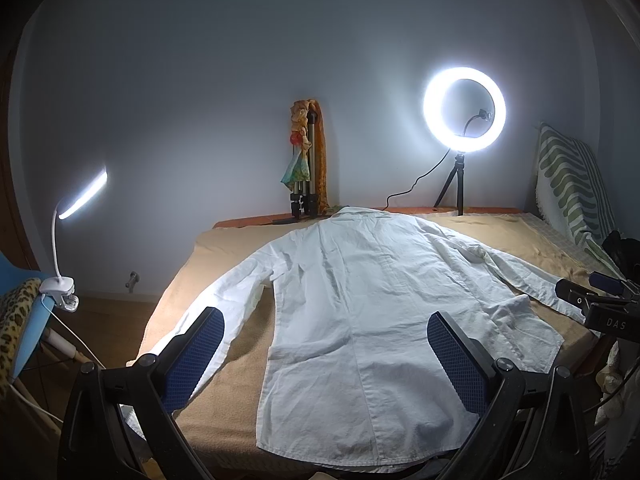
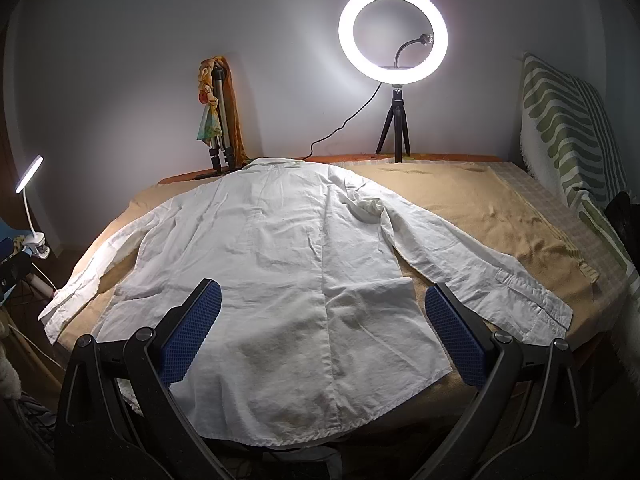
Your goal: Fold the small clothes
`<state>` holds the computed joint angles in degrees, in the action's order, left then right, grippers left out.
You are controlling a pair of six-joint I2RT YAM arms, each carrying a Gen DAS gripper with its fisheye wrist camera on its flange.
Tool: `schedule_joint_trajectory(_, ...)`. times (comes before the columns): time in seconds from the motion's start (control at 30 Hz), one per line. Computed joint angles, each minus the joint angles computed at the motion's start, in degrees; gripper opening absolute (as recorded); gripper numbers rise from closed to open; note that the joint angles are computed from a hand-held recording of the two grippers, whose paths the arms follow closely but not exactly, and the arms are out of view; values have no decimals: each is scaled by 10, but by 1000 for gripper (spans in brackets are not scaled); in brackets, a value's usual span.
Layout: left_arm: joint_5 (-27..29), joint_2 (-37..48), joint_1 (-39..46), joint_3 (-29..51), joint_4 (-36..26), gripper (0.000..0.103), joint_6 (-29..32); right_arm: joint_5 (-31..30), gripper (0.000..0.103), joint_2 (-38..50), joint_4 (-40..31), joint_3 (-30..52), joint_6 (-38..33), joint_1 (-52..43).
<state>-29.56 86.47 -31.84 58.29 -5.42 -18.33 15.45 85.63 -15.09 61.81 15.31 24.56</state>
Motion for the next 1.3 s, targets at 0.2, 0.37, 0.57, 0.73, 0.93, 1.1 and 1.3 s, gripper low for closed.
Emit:
schedule_joint_trajectory(0.2, 1, 0, 0, -1, 0, 103, 0, -2, 103, 0, -2, 2, 0, -1)
schedule_joint_trajectory(0.37, 0, 0, 0, 0, 1, 103, 1, -2, 103, 0, -2, 1, 0, -2)
schedule_joint_trajectory(0.57, 1, -2, 2, 0, 1, 103, 3, -1, 103, 3, -2, 3, 1, 0)
schedule_joint_trajectory(0.73, 0, -2, 2, -1, 1, 103, 3, -2, 103, 1, -1, 2, 0, -1)
schedule_joint_trajectory(0.93, -1, -4, 3, 0, -1, 103, 4, 0, 103, 4, 0, 3, 2, 2)
schedule_joint_trajectory(1.1, -2, -5, 3, -3, 0, 103, 4, -1, 103, 3, 0, 2, 2, 1)
schedule_joint_trajectory(1.3, -2, -5, 8, -8, 1, 103, 3, -4, 103, 1, 0, 0, 0, -2)
